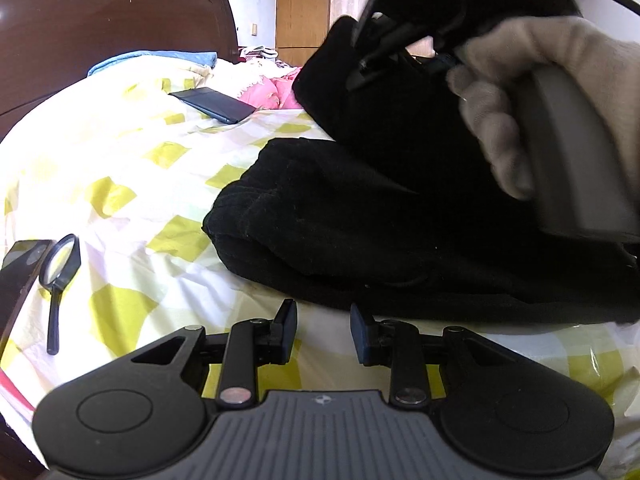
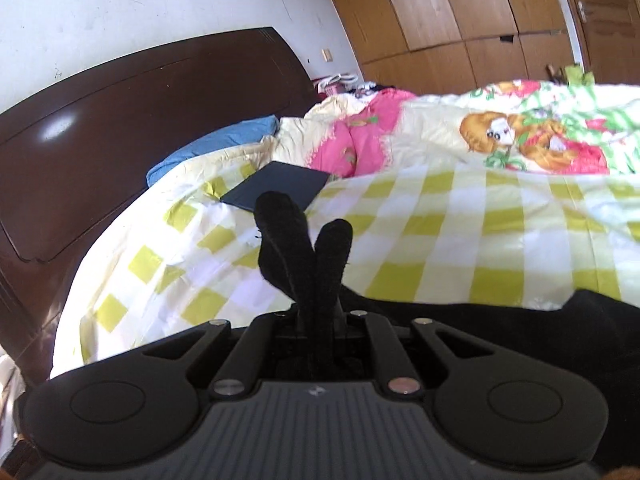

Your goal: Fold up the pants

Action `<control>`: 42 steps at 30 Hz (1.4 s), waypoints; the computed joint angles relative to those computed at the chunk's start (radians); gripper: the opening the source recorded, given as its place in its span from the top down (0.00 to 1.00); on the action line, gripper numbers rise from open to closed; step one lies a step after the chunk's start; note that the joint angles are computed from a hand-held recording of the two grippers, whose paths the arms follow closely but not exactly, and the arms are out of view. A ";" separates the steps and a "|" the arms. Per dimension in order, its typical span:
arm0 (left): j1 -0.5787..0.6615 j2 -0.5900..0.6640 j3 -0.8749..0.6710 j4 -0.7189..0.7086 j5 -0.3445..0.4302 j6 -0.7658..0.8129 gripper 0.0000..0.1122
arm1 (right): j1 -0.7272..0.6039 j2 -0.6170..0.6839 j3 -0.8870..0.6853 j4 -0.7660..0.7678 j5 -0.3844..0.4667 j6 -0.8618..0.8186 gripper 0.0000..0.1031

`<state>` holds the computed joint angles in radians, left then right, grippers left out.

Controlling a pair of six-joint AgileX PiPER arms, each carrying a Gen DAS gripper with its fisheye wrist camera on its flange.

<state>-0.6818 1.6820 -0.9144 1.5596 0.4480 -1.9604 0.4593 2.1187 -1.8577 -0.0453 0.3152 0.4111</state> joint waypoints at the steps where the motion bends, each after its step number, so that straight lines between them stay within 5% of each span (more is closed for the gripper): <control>1: -0.001 -0.001 -0.001 -0.003 0.000 0.007 0.61 | 0.020 0.040 -0.038 -0.056 0.013 0.042 0.92; 3: -0.008 -0.003 -0.008 -0.030 0.005 0.041 0.61 | 0.051 0.144 -0.172 -0.082 0.122 0.031 0.88; 6: -0.026 -0.013 -0.015 -0.116 0.023 0.143 0.61 | 0.050 0.250 -0.333 0.112 0.326 -0.157 0.77; 11: -0.064 -0.077 0.059 -0.160 0.061 0.154 0.61 | -0.061 0.047 -0.052 0.582 0.266 -0.582 0.75; 14: -0.069 -0.125 0.072 -0.151 0.072 0.126 0.61 | -0.154 -0.133 0.190 0.746 0.231 -0.790 0.64; 18: -0.080 -0.098 -0.022 -0.051 0.111 0.149 0.60 | -0.303 -0.336 0.447 0.548 0.158 -0.683 0.62; 20: -0.065 -0.038 -0.095 0.043 0.079 0.131 0.60 | -0.402 -0.375 0.522 0.448 0.144 -0.601 0.60; 22: -0.043 0.039 -0.184 0.097 0.024 0.159 0.59 | -0.515 -0.381 0.572 0.508 0.164 -0.611 0.58; 26: -0.001 0.247 -0.419 -0.168 -0.077 0.530 0.58 | -0.681 -0.303 0.579 0.898 0.291 -0.850 0.58; 29: 0.001 0.337 -0.519 -0.459 -0.052 0.830 0.57 | -0.731 -0.204 0.549 1.150 0.396 -1.033 0.46; 31: -0.009 0.324 -0.534 -0.568 -0.028 0.934 0.57 | -0.742 -0.165 0.518 1.209 0.455 -1.094 0.34; 33: -0.016 0.319 -0.574 -0.633 0.027 1.001 0.57 | -0.775 -0.157 0.527 1.303 0.527 -1.172 0.33; 35: -0.010 0.331 -0.615 -0.678 0.068 1.075 0.57 | -0.794 -0.152 0.531 1.350 0.552 -1.245 0.37; 37: -0.006 0.352 -0.651 -0.723 0.092 1.124 0.57 | -0.787 -0.103 0.463 1.275 0.552 -1.175 0.68; 39: -0.013 0.370 -0.683 -0.738 0.121 1.145 0.57 | -0.798 -0.034 0.385 1.258 0.619 -1.070 0.80; 42: -0.032 0.393 -0.730 -0.744 0.172 1.177 0.58 | -0.855 -0.060 0.389 1.321 0.718 -1.112 0.86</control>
<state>-0.7142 2.0748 -1.6442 0.8156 0.6196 -0.7832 -0.3957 2.0591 -1.4691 1.2755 1.0329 -0.7007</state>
